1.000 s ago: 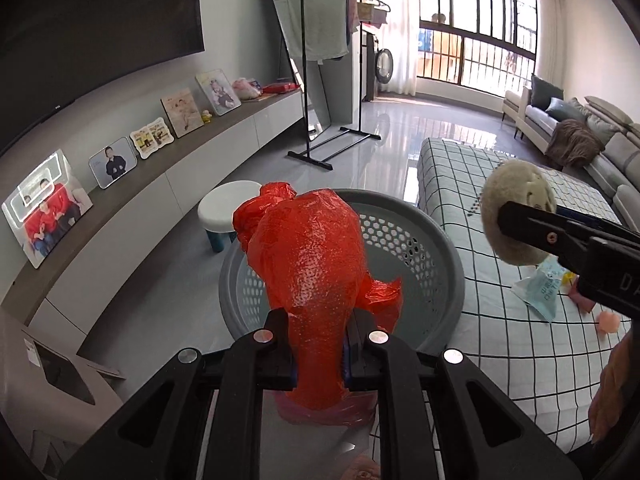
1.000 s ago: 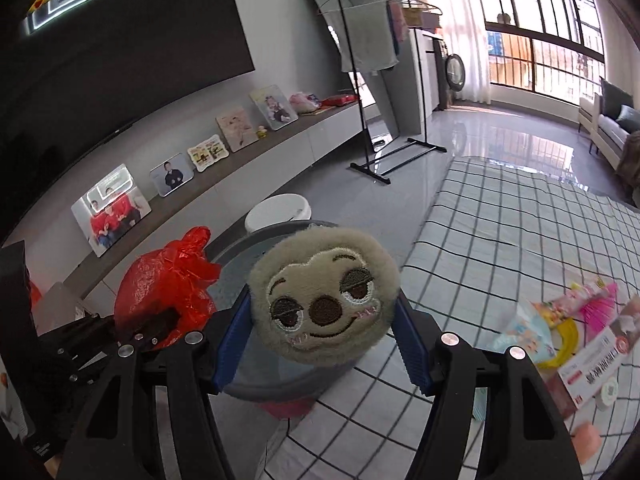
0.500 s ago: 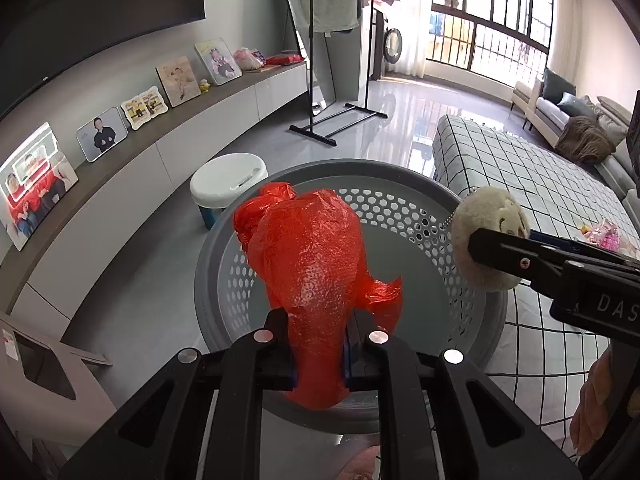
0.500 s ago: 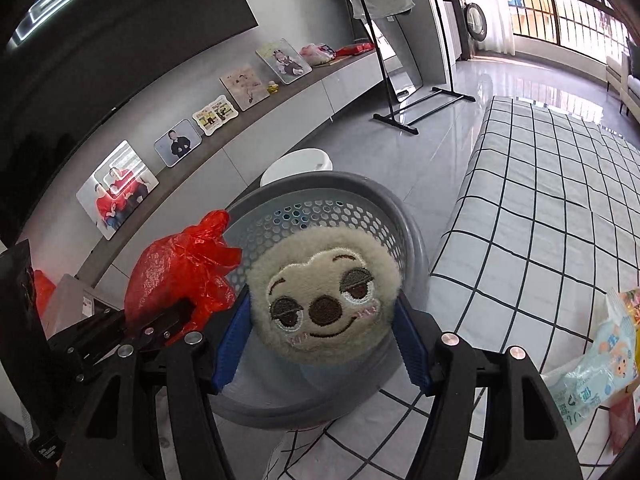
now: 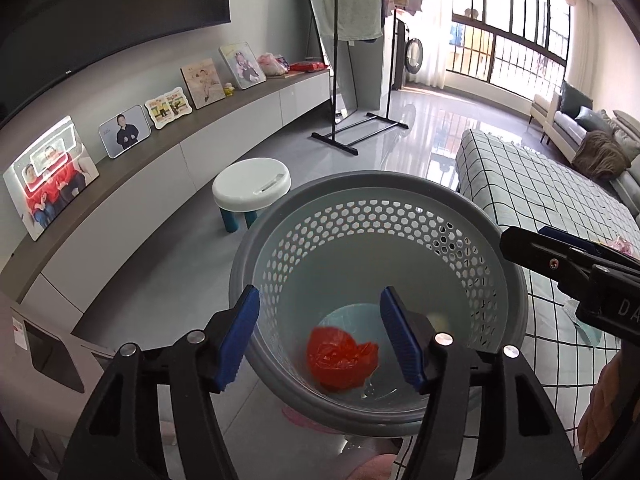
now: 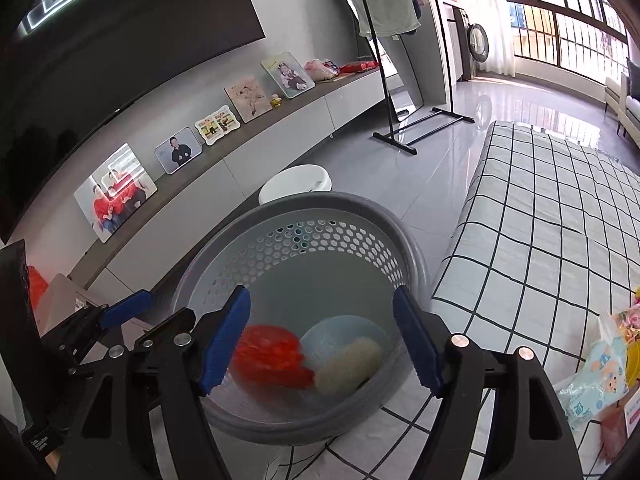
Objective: Collect trash
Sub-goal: 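Carry both items over the grey basket and open both grippers to drop them, then move both grippers back over the mattress toward the remaining items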
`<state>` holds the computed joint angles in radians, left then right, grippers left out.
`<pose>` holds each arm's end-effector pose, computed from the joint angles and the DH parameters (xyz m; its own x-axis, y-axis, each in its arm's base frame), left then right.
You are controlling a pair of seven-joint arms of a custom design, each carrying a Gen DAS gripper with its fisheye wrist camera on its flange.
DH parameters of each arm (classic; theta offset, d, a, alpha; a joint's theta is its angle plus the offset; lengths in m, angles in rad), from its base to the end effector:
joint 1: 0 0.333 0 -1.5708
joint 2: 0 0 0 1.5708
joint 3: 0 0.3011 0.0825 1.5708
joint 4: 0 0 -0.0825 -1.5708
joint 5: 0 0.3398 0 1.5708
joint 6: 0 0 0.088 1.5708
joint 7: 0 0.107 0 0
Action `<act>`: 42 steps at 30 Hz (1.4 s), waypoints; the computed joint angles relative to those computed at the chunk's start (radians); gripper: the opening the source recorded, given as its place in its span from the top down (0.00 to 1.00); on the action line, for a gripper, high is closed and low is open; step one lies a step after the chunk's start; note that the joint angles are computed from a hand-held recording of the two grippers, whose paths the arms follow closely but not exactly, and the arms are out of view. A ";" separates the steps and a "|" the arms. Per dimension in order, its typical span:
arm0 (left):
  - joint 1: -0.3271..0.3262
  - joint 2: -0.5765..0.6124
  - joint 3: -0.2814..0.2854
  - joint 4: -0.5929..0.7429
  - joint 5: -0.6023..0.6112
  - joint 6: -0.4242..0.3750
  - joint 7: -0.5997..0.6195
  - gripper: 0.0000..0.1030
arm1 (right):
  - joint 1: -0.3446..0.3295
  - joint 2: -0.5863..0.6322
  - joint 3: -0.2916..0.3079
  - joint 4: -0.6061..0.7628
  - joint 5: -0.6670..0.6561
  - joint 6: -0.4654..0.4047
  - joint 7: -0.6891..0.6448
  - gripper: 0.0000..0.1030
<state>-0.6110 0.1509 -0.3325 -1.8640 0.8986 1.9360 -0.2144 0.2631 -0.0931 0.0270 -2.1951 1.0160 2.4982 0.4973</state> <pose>0.3777 -0.4157 0.4583 0.4687 -0.8828 -0.0306 -0.6402 -0.3156 -0.7004 0.4900 0.1411 0.4722 0.6615 -0.6894 -0.2952 -0.6566 -0.3423 -0.6721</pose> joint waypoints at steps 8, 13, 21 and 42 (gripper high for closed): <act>-0.008 -0.013 -0.009 -0.012 0.000 -0.035 -0.046 0.28 | -0.003 -0.009 -0.004 -0.008 0.016 -0.018 -0.010 0.31; -0.013 -0.021 -0.016 -0.023 -0.011 -0.053 -0.083 0.25 | -0.003 -0.016 -0.003 -0.027 0.001 -0.004 -0.017 0.31; -0.049 -0.008 -0.032 0.018 0.011 -0.150 -0.113 0.18 | -0.020 -0.038 -0.027 -0.043 0.018 -0.027 -0.020 0.31; -0.215 0.178 -0.004 0.360 0.110 -0.261 0.071 0.09 | -0.091 -0.339 -0.175 -0.241 0.174 0.022 -0.123 0.31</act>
